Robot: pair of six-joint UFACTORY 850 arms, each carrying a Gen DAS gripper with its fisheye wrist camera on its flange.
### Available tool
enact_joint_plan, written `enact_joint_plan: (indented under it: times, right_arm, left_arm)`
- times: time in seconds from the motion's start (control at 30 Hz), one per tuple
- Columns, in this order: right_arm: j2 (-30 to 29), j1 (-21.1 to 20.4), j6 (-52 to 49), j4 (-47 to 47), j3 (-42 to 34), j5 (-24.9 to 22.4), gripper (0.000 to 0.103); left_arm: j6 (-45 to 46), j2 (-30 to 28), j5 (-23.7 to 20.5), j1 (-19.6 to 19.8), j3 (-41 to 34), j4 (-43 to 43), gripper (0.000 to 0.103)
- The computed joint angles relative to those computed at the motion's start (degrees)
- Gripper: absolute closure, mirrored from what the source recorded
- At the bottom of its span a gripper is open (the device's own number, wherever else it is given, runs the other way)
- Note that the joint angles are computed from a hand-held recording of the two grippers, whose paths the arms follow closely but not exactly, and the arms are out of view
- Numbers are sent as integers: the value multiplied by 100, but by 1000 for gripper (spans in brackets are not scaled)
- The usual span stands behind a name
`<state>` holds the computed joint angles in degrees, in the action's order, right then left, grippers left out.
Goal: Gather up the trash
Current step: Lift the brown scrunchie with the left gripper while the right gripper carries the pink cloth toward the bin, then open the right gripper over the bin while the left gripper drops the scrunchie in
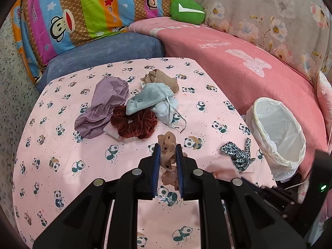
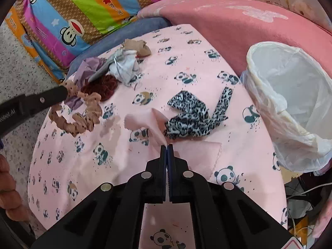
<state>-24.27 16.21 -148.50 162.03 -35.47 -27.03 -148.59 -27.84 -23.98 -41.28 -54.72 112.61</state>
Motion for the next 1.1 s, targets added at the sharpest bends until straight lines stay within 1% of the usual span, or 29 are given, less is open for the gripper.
enact_joint_plan:
  times: [0.07, 0.13, 0.3, 0.47, 0.57, 0.7, 0.8, 0.93, 1.1]
  right_arm:
    - [153, -50, 14, -66, 26, -108, 100]
    - [380, -156, 274, -373, 37, -238, 100]
    - [942, -353, 410, -557, 12, -467, 100]
    - [1312, -501, 186, -379, -90, -467, 100]
    - [1497, -627, -184, -37, -109, -448, 100]
    - [1644, -819, -452, 213, -90, -390, 100]
    - [1690, -1044, -612, 346, -67, -383, 100]
    - [1638, -1464, -471, 190, -78, -378, 100]
    - [1541, -1851, -374, 112, -65, -380, 100]
  left_arm:
    - [1, 13, -6, 1, -6, 1, 88]
    - [36, 30, -14, -2, -24, 1, 88]
    - [-89, 108, 11, 11, -93, 236, 88]
    - [-471, 131, 202, 40, -330, 929, 88]
    - [-655, 55, 360, 37, -610, 1402, 88]
    - [-1114, -93, 596, 50, -972, 2129, 88]
    - [-1193, -236, 696, 7, -1260, 2380, 88]
    - [-1669, -485, 964, -50, -1678, 2988, 88]
    - [-2274, -877, 1318, -165, -2253, 3756, 88]
